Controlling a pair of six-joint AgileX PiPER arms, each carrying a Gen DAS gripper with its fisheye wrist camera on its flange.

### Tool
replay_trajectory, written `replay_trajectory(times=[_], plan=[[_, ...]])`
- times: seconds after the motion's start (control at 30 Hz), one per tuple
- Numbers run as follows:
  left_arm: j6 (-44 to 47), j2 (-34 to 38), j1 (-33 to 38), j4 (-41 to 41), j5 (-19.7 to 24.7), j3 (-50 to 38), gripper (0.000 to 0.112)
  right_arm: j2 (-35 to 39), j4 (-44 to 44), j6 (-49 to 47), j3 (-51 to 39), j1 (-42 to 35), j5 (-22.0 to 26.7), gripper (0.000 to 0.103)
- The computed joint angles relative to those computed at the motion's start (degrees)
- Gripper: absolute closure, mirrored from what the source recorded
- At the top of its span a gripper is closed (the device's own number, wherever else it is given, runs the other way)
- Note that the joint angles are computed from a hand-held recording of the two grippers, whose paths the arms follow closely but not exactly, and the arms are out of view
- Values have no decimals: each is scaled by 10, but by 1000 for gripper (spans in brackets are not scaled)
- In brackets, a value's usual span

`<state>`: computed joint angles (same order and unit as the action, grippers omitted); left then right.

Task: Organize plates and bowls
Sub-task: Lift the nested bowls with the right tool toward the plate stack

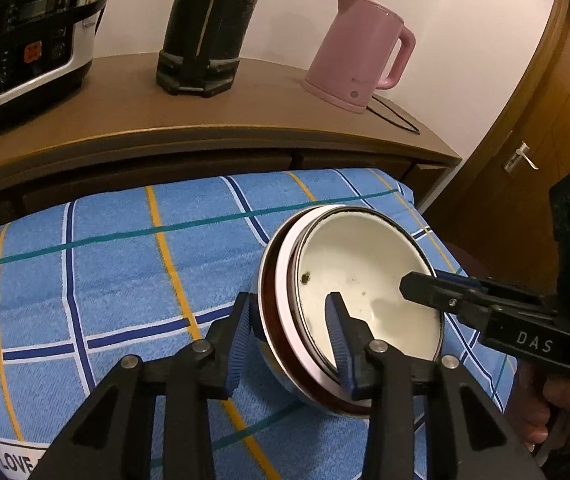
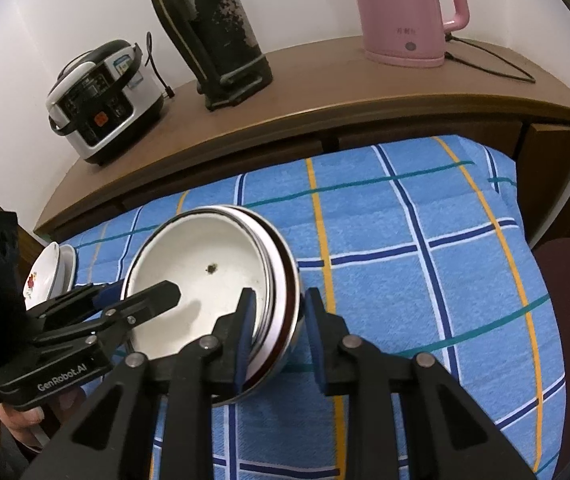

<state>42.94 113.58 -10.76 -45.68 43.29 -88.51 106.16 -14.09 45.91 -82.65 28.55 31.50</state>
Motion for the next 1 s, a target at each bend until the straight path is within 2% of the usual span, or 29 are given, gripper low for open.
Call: replay_trajectory(times=[0.1, 0.53, 1.0], plan=[[11, -4, -1, -7, -5, 7, 73, -3, 3, -1, 2, -3, -1, 81], [-38, -5, 19, 20, 6, -3, 83, 18, 22, -37, -44, 6, 22, 81], [-48, -11, 37, 25, -7, 6, 84, 73, -7, -37, -138, 27, 75, 81]])
